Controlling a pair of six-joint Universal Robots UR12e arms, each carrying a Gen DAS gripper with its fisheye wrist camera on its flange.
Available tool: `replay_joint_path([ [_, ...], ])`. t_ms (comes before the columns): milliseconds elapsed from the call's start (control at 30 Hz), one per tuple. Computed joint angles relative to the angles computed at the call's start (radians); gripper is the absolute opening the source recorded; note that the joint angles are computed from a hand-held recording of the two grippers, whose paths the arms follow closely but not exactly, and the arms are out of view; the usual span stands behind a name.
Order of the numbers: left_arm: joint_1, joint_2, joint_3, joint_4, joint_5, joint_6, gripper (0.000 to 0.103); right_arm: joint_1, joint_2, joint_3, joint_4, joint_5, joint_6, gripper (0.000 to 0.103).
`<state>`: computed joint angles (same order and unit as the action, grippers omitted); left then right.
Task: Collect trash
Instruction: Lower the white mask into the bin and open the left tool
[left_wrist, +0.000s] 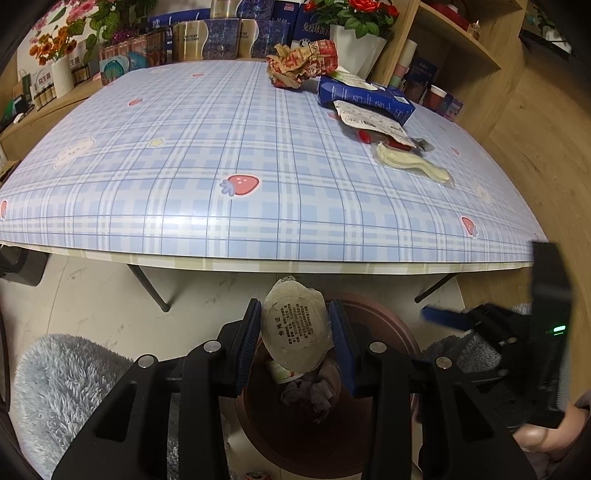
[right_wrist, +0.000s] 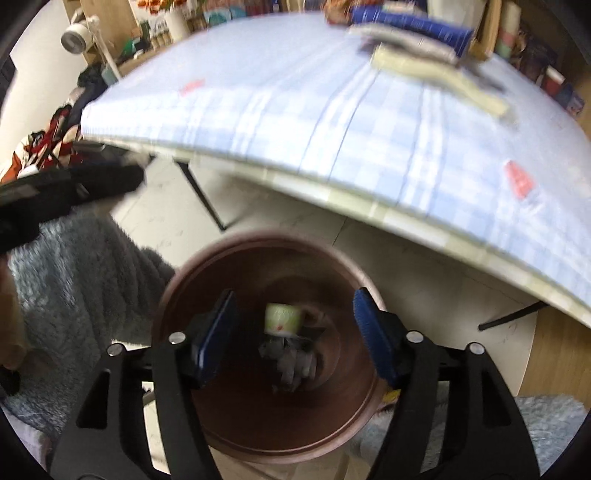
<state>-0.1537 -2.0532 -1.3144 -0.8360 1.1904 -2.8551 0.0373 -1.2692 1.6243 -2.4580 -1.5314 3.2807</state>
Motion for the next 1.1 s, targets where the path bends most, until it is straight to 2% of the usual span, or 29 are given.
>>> replay_joint_path([
  [133, -0.002, 0.000, -0.001, -0.013, -0.015, 0.021, 0.037, 0.022, -0.029, 0.040, -0.195, -0.120, -0.016, 0.093],
  [233, -0.007, -0.002, 0.003, -0.032, -0.017, 0.049, 0.037, 0.033, -0.042, 0.073, -0.374, -0.213, -0.019, 0.097],
  [333, -0.013, -0.004, 0.010, -0.072, -0.028, 0.102, 0.037, 0.037, -0.039, 0.080, -0.457, -0.299, -0.024, 0.097],
  [433, -0.024, -0.009, 0.026, -0.158, -0.043, 0.190, 0.037, 0.037, -0.040, 0.092, -0.501, -0.374, -0.030, 0.097],
  [600, -0.049, -0.016, 0.045, -0.272, -0.006, 0.313, 0.037, 0.030, -0.046, 0.108, -0.523, -0.424, 0.002, 0.097],
  [733, -0.073, -0.028, 0.063, -0.348, 0.060, 0.387, 0.037, 0.020, -0.050, 0.119, -0.518, -0.449, 0.042, 0.097],
  [1100, -0.096, -0.057, 0.103, -0.505, 0.162, 0.486, 0.038, 0.001, -0.061, 0.134, -0.481, -0.472, 0.154, 0.097],
])
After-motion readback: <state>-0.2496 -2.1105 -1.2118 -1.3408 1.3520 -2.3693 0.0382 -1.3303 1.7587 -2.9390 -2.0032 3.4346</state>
